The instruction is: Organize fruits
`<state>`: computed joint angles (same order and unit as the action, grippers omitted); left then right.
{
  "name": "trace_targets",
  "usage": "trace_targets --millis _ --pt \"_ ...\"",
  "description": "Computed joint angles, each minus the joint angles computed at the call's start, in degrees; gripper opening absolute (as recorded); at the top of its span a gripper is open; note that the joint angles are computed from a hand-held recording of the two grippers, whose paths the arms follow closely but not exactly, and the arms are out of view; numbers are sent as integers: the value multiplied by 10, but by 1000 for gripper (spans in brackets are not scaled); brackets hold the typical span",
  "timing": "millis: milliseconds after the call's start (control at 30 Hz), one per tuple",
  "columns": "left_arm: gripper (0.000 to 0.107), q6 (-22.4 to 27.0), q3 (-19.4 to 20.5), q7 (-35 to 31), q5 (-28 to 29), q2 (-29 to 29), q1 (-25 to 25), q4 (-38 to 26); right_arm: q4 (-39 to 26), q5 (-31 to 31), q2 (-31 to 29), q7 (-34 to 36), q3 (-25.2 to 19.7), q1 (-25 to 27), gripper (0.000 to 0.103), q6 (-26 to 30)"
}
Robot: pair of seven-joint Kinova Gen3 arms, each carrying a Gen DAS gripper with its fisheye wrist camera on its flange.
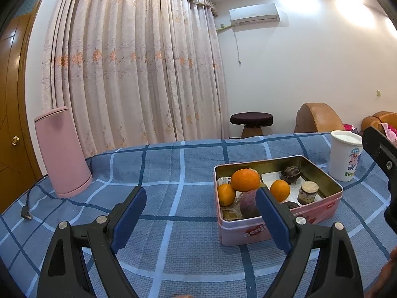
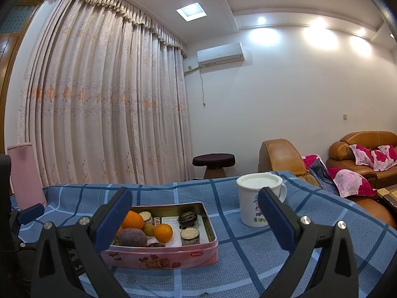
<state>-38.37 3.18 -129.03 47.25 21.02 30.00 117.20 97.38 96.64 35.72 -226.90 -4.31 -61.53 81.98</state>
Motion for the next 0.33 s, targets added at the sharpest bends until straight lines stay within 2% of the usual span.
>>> trace_targets --millis 100,167,333 --pt "91 3 -1 -5 6 0 1 -2 1 0 1 0 0 0 103 0" --pt "91 16 3 10 -14 -3 -11 0 -1 -1 1 1 0 0 103 -1" --pt "91 31 -2 21 -21 -4 -12 -3 0 -6 -2 1 -2 6 103 -11"
